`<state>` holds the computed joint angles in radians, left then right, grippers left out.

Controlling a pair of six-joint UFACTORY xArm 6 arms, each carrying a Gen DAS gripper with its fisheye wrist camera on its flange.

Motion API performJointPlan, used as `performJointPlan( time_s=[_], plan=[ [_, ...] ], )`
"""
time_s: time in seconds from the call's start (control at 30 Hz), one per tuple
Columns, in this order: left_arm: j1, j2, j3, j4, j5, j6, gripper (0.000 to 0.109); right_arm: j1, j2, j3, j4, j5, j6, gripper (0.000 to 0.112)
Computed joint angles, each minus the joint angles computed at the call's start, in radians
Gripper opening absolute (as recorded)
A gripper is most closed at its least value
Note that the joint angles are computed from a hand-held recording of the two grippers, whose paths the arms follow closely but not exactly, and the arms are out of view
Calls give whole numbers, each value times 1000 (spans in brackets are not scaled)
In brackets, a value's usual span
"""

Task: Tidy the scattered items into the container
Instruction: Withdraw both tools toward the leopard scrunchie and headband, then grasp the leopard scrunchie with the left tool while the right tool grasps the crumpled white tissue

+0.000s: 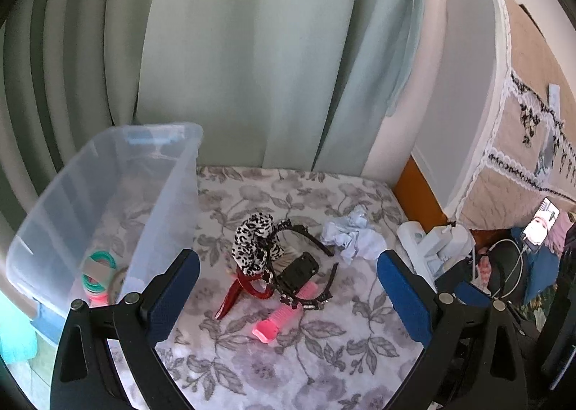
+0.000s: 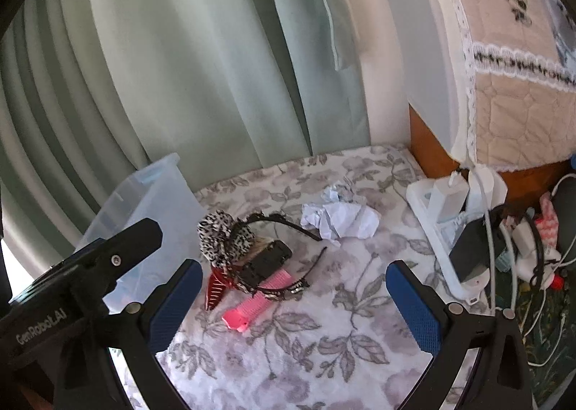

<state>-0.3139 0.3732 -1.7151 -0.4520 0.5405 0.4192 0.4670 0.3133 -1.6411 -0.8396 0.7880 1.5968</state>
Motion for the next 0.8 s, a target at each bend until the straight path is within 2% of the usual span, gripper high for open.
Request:
performJointPlan(
  time_s=[0.4, 0.47, 0.6, 0.7, 0.8],
  plan=[
    [17, 133, -142, -34, 176, -3, 99, -46, 26, 44, 87, -21, 2, 103],
    [14, 152, -163, -20, 182, -3, 99, -54, 33, 46, 104, -27, -9, 103],
    [6, 190, -199, 37, 138, -36, 99, -74, 46, 48, 141, -49, -41, 103],
    [9, 251, -287, 68, 163, -81, 99, -92, 56, 47, 163, -78, -62, 103],
    [-2, 306, -363, 155, 169, -129, 99, -107, 75, 28, 181, -79, -73, 103]
  ],
)
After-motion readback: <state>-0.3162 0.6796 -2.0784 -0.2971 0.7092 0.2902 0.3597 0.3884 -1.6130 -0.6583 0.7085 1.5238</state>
